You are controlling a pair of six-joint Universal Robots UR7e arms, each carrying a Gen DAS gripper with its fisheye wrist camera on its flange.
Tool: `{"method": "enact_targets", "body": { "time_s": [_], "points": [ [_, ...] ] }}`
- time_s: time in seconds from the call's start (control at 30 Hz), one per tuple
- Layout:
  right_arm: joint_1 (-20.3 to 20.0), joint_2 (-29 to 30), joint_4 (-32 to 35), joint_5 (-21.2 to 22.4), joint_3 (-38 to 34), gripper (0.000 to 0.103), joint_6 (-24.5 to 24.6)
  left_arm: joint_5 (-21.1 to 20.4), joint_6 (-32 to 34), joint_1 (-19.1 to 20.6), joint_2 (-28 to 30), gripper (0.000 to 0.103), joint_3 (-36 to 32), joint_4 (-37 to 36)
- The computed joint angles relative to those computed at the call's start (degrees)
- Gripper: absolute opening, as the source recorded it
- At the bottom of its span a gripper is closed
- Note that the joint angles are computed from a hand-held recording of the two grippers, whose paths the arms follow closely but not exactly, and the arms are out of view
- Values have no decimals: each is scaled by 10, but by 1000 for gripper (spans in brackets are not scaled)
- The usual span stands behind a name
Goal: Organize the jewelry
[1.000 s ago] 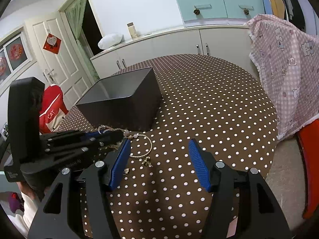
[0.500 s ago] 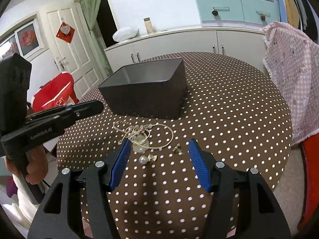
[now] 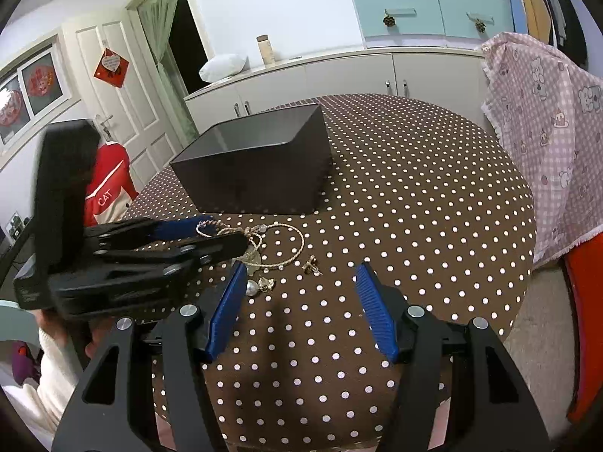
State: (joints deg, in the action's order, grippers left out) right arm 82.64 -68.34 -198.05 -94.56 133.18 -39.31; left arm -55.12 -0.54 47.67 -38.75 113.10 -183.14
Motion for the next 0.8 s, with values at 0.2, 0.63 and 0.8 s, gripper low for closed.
{"method": "enact_targets", "body": {
  "time_s": [0.2,0.63,0.8],
  "points": [
    [2,1,4,4,5,57,-6,17,-22,-1,-10,10,7,0],
    [54,102,-112,-92,-12,17,-84,8,-16,-10,-50,5,99,-131],
    [52,106,-120,-97,-16,10,-88,2,-11,-9,-51,6,112,-168]
  ]
}}
